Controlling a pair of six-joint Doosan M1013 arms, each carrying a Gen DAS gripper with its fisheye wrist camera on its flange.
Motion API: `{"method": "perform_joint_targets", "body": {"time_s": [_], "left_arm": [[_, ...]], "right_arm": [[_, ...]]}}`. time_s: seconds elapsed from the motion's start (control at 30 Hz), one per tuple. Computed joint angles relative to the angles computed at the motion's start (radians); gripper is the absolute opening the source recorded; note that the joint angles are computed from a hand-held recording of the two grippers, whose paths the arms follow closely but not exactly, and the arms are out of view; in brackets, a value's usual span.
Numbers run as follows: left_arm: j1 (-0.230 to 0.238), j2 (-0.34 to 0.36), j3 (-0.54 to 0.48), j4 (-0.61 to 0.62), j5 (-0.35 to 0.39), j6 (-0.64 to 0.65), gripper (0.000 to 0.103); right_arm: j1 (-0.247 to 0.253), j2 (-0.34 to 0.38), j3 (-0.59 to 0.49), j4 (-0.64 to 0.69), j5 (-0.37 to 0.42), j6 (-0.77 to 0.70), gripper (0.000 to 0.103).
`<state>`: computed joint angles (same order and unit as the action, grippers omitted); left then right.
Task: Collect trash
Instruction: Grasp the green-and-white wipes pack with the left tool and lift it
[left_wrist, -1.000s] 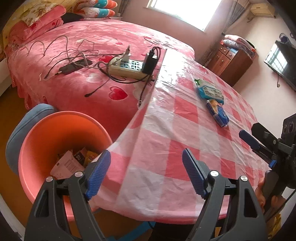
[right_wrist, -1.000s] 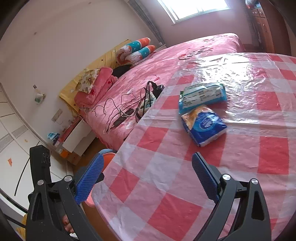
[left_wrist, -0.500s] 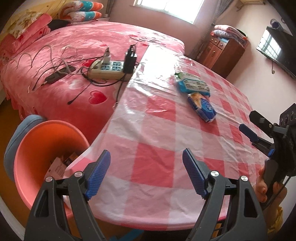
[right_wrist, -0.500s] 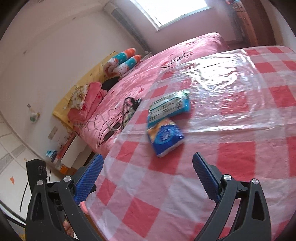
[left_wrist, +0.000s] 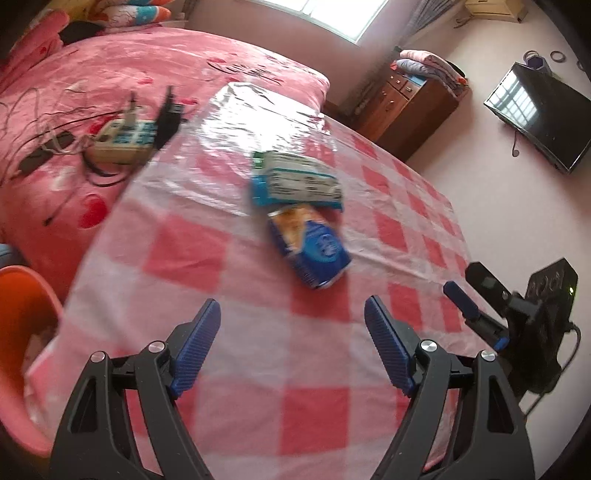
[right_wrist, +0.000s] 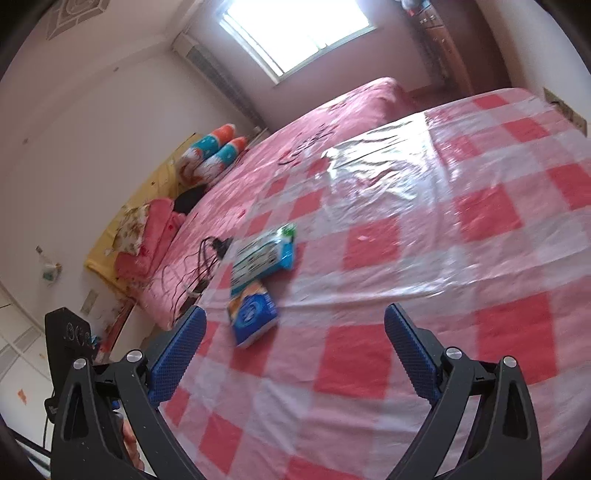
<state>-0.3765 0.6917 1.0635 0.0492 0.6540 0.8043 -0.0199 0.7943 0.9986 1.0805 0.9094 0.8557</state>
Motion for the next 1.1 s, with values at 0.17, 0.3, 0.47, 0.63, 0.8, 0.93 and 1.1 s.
{"method": "perform_joint_targets", "body": {"time_s": [0.17,0.3,0.47,0.63,0.8,0.93,1.1], "left_arm": [[-0.004,0.07,-0.118,0.045,0.048,-0.024,0.081],[0.01,0.131,-0.24,0.069,0.101,-0.007,0.081],[0.036,0.194,-0.354,0.074,0.142,-0.062,0.081],[0.07,0.276,-0.476,-0.008,0.209,-0.076,0.081],[0.065,0.308,-0.524,-0.021,0.21,-0.04,0.081],[0.045,0.326,-0.558,-0.015,0.236,0.035,0.081],[0.023,0.355,-0.616,-0.14,0.26,0.217,0.08]], "right_arm": [[-0.015,0.016,-0.023,0.003,0.01,0.018,0.096],[-0.022,0.025,-0.036,-0.001,0.033,0.031,0.096],[-0.024,0.032,-0.051,-0.006,0.049,0.039,0.096],[-0.028,0.037,-0.06,-0.011,0.062,0.044,0.096],[-0.034,0.038,-0.062,-0.013,0.061,0.049,0.096],[-0.038,0.038,-0.062,-0.009,0.056,0.056,0.096],[-0.042,0.034,-0.056,-0.004,0.04,0.054,0.096]]}}
